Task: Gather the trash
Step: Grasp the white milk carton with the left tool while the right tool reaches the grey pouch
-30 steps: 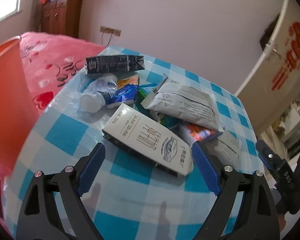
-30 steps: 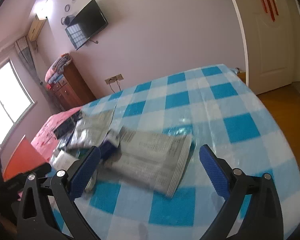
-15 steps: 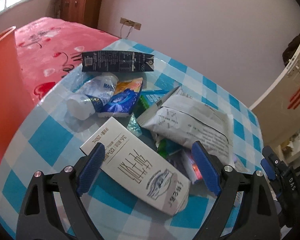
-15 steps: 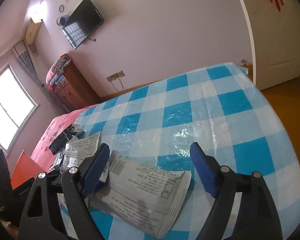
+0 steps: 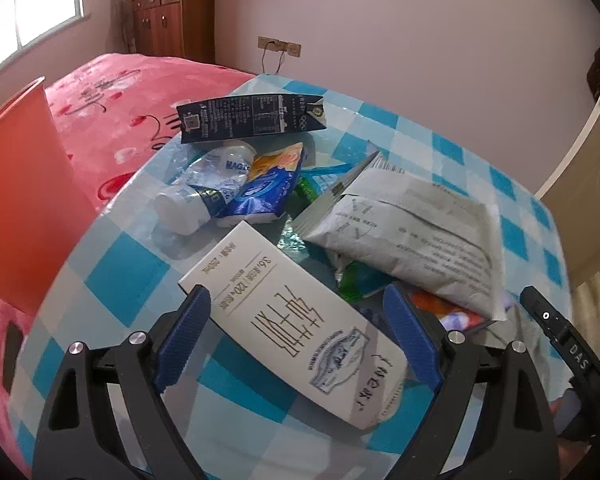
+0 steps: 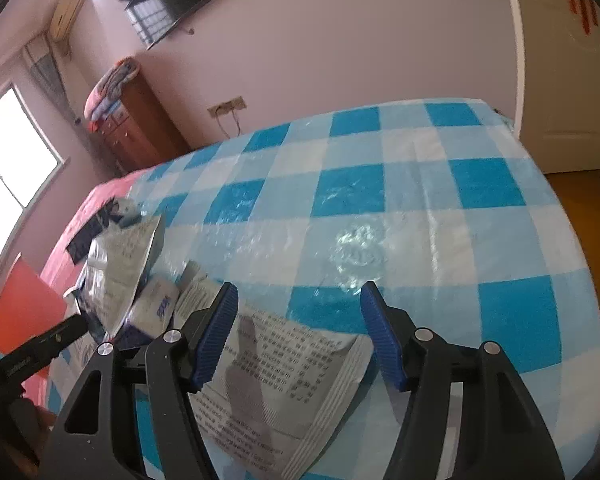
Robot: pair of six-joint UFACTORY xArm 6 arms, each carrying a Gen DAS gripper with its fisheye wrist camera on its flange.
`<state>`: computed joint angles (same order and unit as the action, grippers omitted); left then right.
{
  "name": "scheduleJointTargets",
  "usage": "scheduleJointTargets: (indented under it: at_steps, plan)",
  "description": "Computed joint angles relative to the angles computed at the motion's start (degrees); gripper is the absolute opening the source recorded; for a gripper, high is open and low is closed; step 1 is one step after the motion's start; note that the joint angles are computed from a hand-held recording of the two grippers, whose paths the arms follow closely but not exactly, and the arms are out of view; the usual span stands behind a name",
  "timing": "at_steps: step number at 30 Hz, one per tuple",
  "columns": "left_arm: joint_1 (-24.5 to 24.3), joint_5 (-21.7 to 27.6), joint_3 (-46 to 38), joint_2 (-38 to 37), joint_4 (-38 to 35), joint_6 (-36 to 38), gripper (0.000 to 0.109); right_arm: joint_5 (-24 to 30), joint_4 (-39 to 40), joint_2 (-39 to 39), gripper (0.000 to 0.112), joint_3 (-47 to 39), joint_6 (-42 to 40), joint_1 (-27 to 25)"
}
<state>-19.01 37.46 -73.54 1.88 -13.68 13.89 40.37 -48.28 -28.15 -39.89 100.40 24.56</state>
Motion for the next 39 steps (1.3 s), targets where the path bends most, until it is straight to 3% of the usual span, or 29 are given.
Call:
scheduleJointTargets:
  at_steps: [6,9,13,20,24,29,39]
  plan:
    - [0.3,1.8,-1.1,1.0,4.2,-3.0,0.089,1.2,2.9,0.8,0.065,-0.9,-5.2,1.4]
    - [1.3,3.4,-1.6,1.2,0.2,-1.0,0.090,-0.6,4.6,-0.7,0.065,0.6,-7.4,1.8]
    - [1.1,3.5,-0.7,0.3,1.6,0.8,0.090,-4.8,8.5,-2.5,0.065,2.9,-11.4,2.5]
    - [1.7,4.0,0.6,-1.2,3.2,3.0,0.090,-6.8,12.5,-2.9,0.072,3.3,-17.7,7.7]
    - [1.7,6.1,-0.5,-1.0,3.3,1.0,0.090,-8.9,9.0,-5.6,0.072,5.4,-11.2,7.9]
    - [1.3,9.4,-2.8,0.3,1.1,-1.1,0.090,-7.6,0.4,-6.6,0.072,4.4,-3.2,8.9]
    - [1.7,10.9,-6.0,4.1,-1.6,-7.7,0.089,-5.5,-3.6,3.0,0.080,-4.4,-3.3,10.1]
